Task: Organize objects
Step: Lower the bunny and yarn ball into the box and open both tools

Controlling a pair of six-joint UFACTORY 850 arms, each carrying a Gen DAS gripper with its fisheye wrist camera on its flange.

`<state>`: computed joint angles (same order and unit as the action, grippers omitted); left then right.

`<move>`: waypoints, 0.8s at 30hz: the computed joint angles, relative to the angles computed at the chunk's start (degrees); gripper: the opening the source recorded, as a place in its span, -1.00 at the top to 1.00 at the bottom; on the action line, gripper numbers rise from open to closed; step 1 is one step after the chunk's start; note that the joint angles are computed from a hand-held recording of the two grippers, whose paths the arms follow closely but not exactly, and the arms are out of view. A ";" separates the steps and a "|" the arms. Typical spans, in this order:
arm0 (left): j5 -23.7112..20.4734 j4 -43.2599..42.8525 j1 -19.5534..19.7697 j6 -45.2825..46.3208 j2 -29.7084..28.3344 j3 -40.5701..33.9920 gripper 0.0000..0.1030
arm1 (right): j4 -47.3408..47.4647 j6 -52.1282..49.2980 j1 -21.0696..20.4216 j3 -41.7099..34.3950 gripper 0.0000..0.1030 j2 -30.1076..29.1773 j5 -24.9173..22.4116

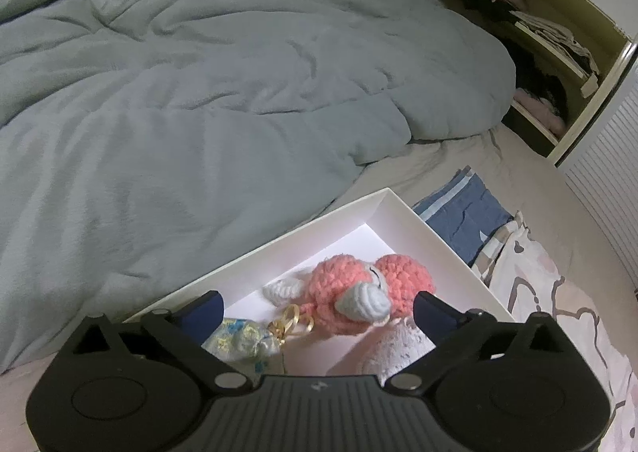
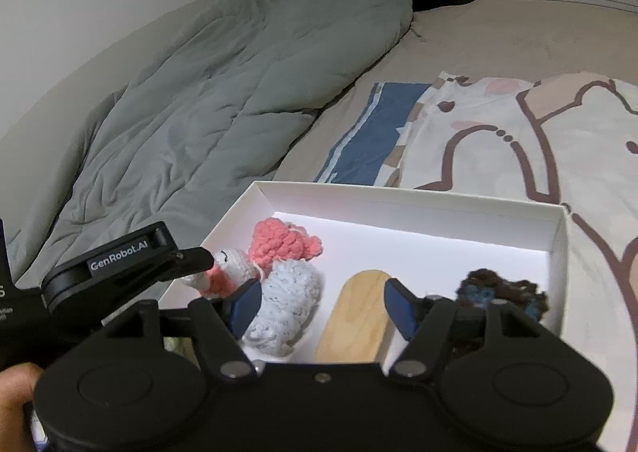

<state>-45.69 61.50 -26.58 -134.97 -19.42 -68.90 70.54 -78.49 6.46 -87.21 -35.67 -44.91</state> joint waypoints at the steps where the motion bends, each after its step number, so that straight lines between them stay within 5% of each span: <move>1: -0.25 -0.03 -0.21 0.32 0.12 -0.03 -0.99 | 0.03 -0.41 -0.27 0.14 -0.50 0.25 -0.15; 8: -3.08 -0.02 -2.26 1.40 1.12 -0.30 -1.00 | 0.55 -2.43 -1.95 1.45 -0.93 2.44 -0.11; 24: -13.20 -0.32 -8.46 8.60 4.36 -2.72 -1.00 | 2.40 -7.94 -6.49 3.27 -1.00 6.77 -2.00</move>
